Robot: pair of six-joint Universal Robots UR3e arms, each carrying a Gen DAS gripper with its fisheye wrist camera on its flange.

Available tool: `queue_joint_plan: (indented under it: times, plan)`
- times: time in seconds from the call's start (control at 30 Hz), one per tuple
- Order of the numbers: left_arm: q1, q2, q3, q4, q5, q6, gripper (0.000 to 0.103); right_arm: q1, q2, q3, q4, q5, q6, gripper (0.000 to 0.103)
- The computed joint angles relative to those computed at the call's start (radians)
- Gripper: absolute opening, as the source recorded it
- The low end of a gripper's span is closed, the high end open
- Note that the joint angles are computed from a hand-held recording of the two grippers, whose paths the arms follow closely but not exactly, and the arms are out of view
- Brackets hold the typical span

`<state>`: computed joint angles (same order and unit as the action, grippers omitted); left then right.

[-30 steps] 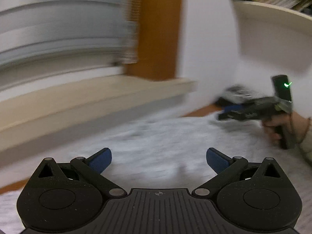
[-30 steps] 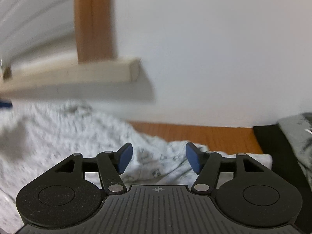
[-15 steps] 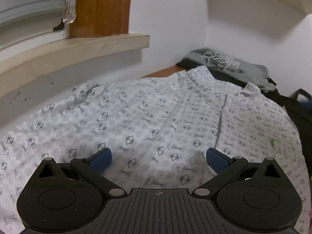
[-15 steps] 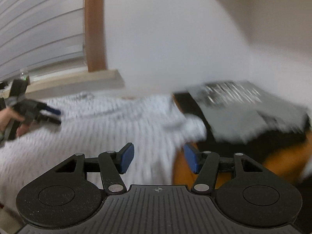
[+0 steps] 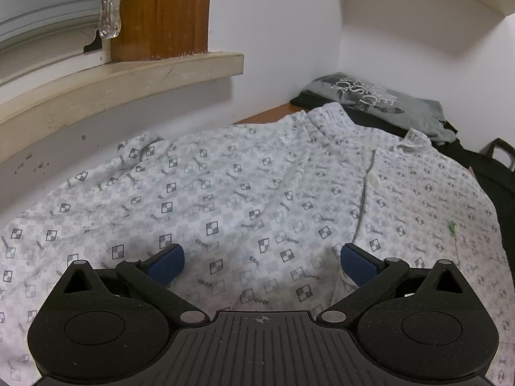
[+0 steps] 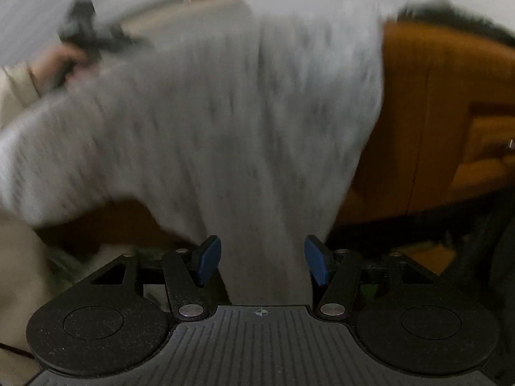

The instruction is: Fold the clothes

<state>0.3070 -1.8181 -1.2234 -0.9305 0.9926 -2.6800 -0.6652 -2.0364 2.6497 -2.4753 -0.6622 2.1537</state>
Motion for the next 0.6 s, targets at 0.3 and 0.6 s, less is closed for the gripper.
queue_joint_plan:
  times: [0.3,0.6]
  plan:
    - [-0.002,0.004,-0.006,0.006,0.005,0.002,0.103,0.051,0.137,-0.217,0.216,-0.025,0.012,0.002]
    - [-0.089,0.119,-0.089,0.129,0.043,-0.084,0.103,-0.342,0.014,-1.019,1.892,0.23,-0.799,0.002]
